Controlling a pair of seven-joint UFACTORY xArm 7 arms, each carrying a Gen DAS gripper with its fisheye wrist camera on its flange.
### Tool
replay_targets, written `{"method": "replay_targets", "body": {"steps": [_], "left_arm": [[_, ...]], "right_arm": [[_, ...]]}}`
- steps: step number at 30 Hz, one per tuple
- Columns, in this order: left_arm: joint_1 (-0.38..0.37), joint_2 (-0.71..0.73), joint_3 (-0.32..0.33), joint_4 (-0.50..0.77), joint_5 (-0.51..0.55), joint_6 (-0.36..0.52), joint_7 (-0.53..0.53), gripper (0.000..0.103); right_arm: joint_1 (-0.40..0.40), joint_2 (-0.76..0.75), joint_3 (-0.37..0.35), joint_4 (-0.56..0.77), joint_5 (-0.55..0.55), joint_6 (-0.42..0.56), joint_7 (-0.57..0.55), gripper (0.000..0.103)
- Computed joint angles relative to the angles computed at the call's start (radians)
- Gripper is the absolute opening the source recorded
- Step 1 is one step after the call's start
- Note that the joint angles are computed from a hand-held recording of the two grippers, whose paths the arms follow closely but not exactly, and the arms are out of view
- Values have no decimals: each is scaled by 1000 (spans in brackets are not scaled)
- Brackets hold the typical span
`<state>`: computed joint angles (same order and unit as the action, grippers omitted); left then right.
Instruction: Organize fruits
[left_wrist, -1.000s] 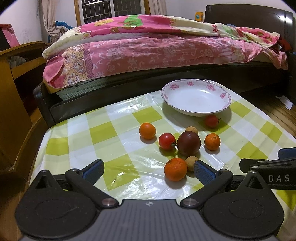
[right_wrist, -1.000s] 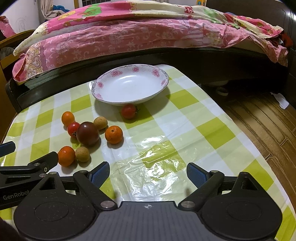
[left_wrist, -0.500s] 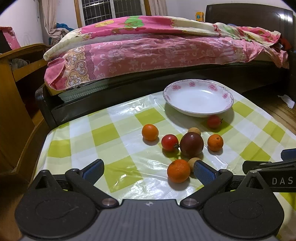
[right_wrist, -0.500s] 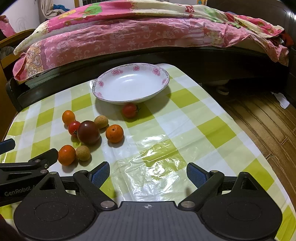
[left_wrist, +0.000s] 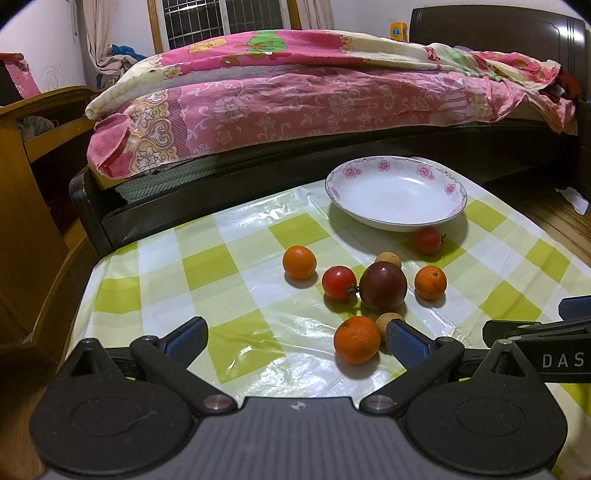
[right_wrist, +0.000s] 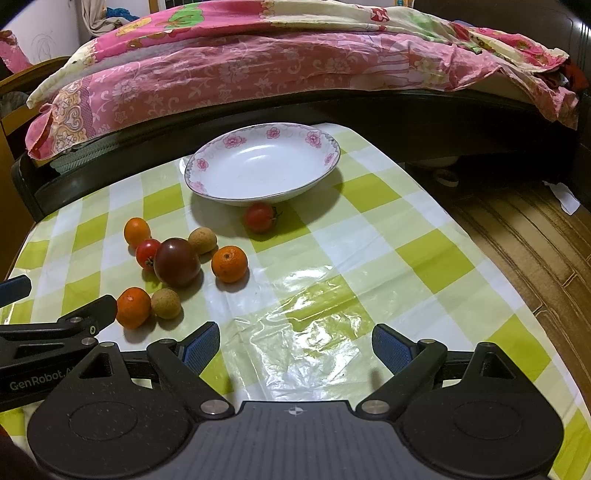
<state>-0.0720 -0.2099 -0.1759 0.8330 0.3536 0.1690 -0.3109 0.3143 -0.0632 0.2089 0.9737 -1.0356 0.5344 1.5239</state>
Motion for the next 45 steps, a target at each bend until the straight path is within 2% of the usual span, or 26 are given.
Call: {"method": "replay_targets", "body": {"steps": [25, 29, 32, 35, 38, 41, 45], "left_arm": [[17, -6, -3, 1, 29, -2, -6, 103], [19, -27, 6, -11, 24, -4, 19, 103], [-2, -23, 30, -6, -18, -1, 69, 103], [-58, -23, 84, -15, -115, -14, 183, 103], [-78, -23, 109, -29, -185, -15, 268, 103], [-121, -19, 146, -24, -294, 7, 366, 103], [-136, -21, 155, -28, -368, 12, 452, 103]], "right_arm": [[-1, 13, -8, 13, 25, -39, -43, 82], [0, 25, -14, 23, 20, -73, -76, 81], [-1, 32, -21, 30, 21, -112, -123, 79], [-4, 52, -32, 47, 54, -157, -184, 74], [-6, 82, -48, 61, 124, -240, -298, 65], [5, 113, -58, 76, 178, -281, -408, 59], [16, 150, -61, 92, 359, -317, -632, 44]]}}
